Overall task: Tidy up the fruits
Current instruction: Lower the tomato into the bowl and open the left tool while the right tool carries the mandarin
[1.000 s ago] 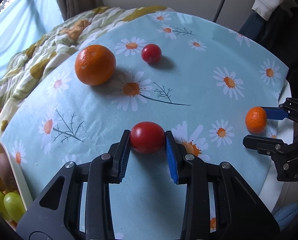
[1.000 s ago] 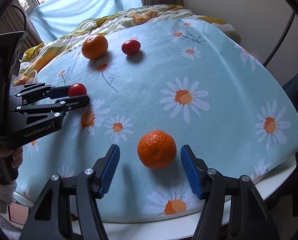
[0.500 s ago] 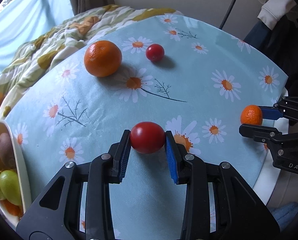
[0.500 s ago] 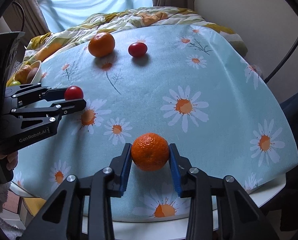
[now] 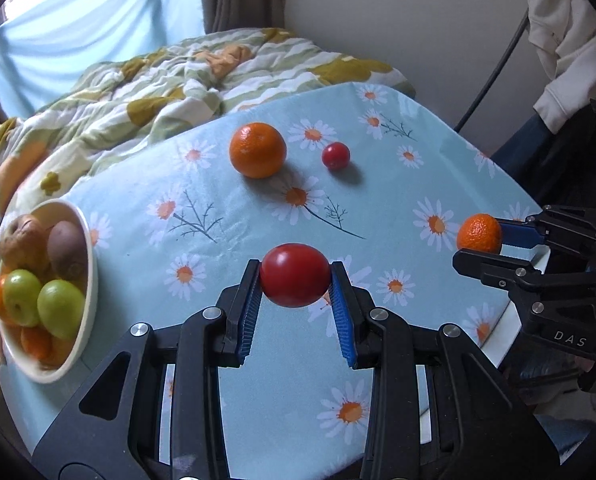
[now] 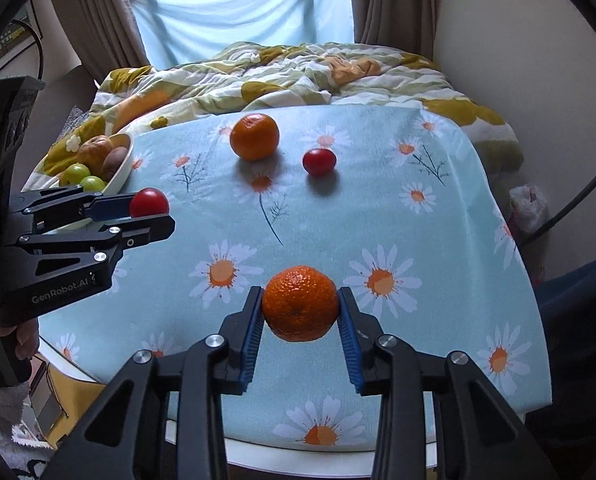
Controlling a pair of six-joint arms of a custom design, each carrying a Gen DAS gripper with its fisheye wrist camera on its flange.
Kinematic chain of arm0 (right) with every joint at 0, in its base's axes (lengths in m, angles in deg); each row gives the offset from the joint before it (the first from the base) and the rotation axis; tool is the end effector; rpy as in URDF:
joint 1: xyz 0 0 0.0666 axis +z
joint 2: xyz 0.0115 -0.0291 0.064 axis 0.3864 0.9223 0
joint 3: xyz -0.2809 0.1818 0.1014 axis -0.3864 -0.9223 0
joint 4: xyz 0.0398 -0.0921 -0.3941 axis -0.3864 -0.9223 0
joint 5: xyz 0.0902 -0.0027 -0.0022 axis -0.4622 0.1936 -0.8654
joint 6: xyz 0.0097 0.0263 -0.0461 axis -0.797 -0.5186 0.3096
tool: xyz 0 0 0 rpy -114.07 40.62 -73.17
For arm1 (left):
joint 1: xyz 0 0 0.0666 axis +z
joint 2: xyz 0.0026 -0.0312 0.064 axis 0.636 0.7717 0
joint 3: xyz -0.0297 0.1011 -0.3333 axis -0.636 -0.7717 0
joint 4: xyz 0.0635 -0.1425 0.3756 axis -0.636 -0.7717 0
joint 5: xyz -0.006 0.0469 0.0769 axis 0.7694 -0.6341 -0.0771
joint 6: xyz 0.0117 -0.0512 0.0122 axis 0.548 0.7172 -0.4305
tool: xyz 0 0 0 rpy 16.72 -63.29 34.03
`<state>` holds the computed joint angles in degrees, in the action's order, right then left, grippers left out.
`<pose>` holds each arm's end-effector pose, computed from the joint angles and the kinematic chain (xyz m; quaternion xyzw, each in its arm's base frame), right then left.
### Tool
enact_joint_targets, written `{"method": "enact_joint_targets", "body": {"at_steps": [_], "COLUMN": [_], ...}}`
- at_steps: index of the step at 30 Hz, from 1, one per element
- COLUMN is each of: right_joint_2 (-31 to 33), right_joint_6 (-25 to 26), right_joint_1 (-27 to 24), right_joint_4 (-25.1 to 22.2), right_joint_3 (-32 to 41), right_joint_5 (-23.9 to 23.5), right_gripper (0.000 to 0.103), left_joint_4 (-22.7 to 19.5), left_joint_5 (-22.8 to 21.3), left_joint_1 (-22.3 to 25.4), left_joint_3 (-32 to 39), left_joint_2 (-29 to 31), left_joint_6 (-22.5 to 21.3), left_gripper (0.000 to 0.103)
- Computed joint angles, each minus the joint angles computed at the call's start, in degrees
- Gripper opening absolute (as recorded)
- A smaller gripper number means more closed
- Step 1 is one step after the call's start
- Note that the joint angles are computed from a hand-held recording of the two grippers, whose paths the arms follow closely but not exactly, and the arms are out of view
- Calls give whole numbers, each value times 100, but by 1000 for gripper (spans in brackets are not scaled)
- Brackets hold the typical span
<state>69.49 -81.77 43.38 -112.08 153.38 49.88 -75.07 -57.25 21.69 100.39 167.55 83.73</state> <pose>0.4288 0.1624 0.4112 -0.0897 0.9576 0.0892 0.2589 0.4702 -0.1562 0.4005 0.1897 0.9372 -0.0965 0.2762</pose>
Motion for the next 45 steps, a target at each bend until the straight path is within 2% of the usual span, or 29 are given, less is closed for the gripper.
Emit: {"method": "enact_joint_targets", "body": {"at_steps": [6, 10, 14, 24, 31, 37, 41, 45], "right_joint_2": [396, 824, 1275, 2571, 3523, 4301, 4875, 5121], "right_joint_6": [595, 886, 1008, 1010, 797, 586, 464, 332], "right_joint_1": [92, 243, 433, 905, 1207, 1400, 1477, 1479], "right_joint_4": [-160, -191, -191, -484, -806, -1150, -1550, -1682], "right_joint_3": [711, 1271, 1871, 3506, 4662, 5669, 6512, 6871], "right_joint_5": [-525, -831, -1045, -1141, -1076, -1018, -826, -761], "right_gripper": [33, 33, 33, 33, 33, 33, 33, 33], "left_joint_4": [-103, -168, -167, -97, -88, -88, -122, -97], "left_joint_5": [-293, -517, -538, -277, -26, 78, 145, 239], "left_joint_1": [157, 409, 816, 1934, 2578, 2909, 3013, 3068], "left_joint_3": [30, 66, 94, 218, 233, 221, 206, 138], "left_joint_2": [-360, -495, -572, -363, -73, 176, 336, 407], "left_joint_6": [502, 618, 652, 449, 162, -178, -375, -557], "left_gripper": [40, 40, 40, 40, 40, 40, 40, 40]}}
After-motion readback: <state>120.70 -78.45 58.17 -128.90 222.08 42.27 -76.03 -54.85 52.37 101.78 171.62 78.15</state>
